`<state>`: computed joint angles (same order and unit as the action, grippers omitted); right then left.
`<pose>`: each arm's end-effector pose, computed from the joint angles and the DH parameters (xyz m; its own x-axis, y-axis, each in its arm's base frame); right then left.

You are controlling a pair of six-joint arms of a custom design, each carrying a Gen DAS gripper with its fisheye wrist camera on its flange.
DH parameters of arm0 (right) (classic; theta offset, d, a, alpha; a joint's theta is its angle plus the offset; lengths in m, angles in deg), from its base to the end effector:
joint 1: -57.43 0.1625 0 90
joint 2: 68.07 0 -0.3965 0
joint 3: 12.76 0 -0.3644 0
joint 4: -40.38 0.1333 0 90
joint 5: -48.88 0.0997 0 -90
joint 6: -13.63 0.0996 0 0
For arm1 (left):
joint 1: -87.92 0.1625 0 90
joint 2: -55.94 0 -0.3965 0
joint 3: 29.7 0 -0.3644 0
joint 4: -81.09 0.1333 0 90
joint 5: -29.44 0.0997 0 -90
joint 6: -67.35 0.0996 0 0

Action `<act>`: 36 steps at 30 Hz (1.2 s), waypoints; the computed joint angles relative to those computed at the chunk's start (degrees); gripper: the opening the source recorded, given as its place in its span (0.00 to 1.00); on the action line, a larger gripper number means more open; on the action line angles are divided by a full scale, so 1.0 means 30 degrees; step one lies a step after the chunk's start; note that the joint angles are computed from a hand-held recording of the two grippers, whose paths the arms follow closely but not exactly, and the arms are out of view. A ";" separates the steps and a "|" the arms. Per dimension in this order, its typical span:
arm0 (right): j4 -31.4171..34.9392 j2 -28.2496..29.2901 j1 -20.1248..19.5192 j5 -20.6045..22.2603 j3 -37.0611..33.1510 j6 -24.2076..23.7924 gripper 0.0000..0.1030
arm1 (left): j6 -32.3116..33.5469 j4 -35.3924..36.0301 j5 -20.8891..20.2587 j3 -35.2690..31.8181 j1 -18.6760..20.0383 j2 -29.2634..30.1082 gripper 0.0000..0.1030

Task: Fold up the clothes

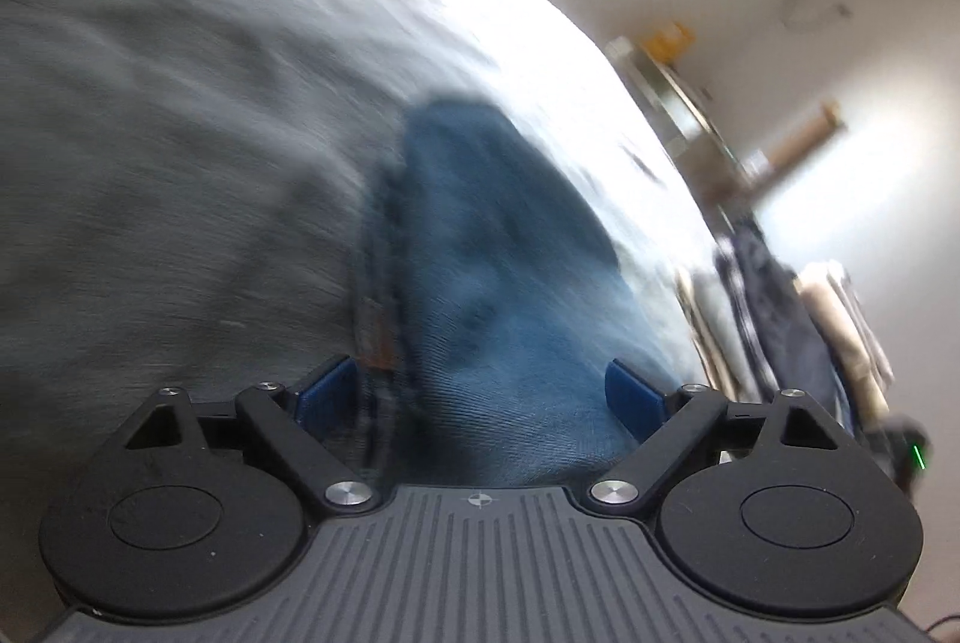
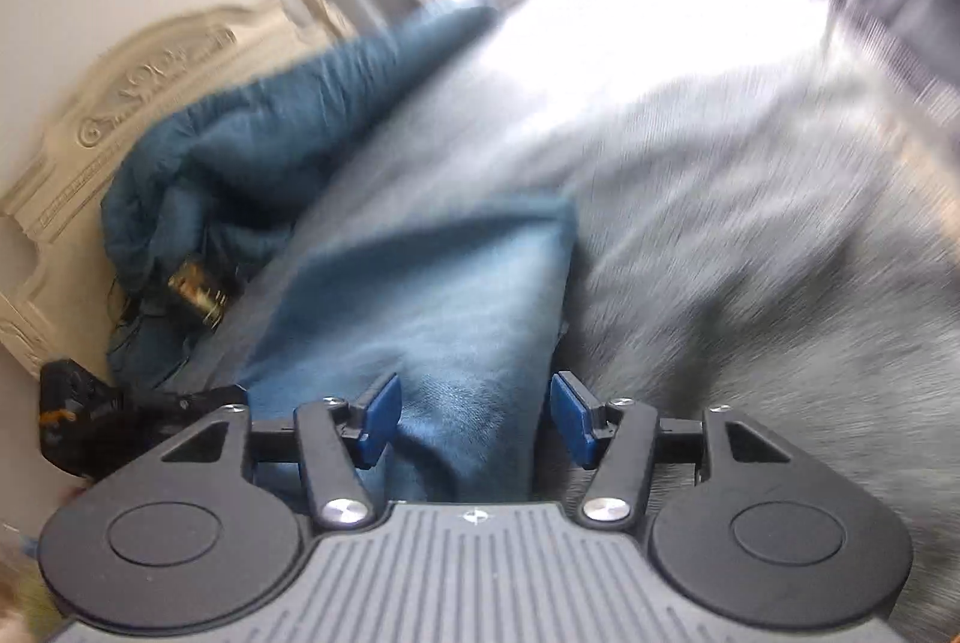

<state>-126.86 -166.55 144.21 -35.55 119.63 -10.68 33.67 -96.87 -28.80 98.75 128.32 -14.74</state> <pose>0.1211 -0.3919 0.3477 -0.9258 -0.3086 0.2181 -0.3734 0.6575 -0.6544 -0.2256 -0.4359 0.2054 -0.9913 0.0854 -0.0997 0.1304 0.7301 -0.6708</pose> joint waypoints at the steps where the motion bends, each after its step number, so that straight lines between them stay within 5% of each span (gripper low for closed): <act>1: -0.1753 -0.0449 0.0038 -0.0162 0.0937 -0.1154 0.57 | -0.0202 -0.0330 0.1132 0.0295 -0.0618 -0.0095 0.87; 5: -0.8466 -0.1242 0.0074 -0.0699 0.4267 -0.6863 0.57 | 0.0915 -0.2261 0.5068 0.0638 -0.2929 0.0693 0.87; 7: -1.1400 -0.0455 0.0705 -0.1572 0.5305 -0.9213 0.57 | 0.2274 -0.3005 0.5887 0.0483 -0.3581 0.1506 0.85; 12: -1.4850 0.1208 0.1884 -0.2933 0.6520 -1.1157 0.48 | 0.3628 -0.1775 0.7020 -0.0132 -0.4162 0.3119 0.74; 17: -1.5015 0.1475 0.1875 -0.3118 0.6439 -1.1182 0.37 | 0.2300 0.1449 0.8635 0.0080 -0.3960 0.3159 0.66; 22: -1.5776 0.2720 0.2128 -0.3156 0.6128 -1.1835 0.26 | 0.2245 0.1402 0.8649 -0.0030 -0.4033 0.3331 0.68; 27: -1.4928 0.3335 0.2475 -0.3503 0.5210 -1.0295 0.23 | 0.1992 0.1141 0.8632 0.0168 -0.3998 0.3328 0.69; 30: -1.3328 0.3277 0.2407 -0.3917 0.4800 -1.0103 0.03 | 0.2012 0.1018 0.8634 0.0247 -0.4003 0.3348 0.69; 36: -0.9714 0.0538 0.2665 -0.4075 0.5375 -1.0990 0.01 | 0.2590 -0.0072 0.8292 0.0515 -0.3841 0.3347 0.70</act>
<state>-156.00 -164.94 152.20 -47.78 135.76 -43.65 41.44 -97.09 -3.93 100.29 116.80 -4.70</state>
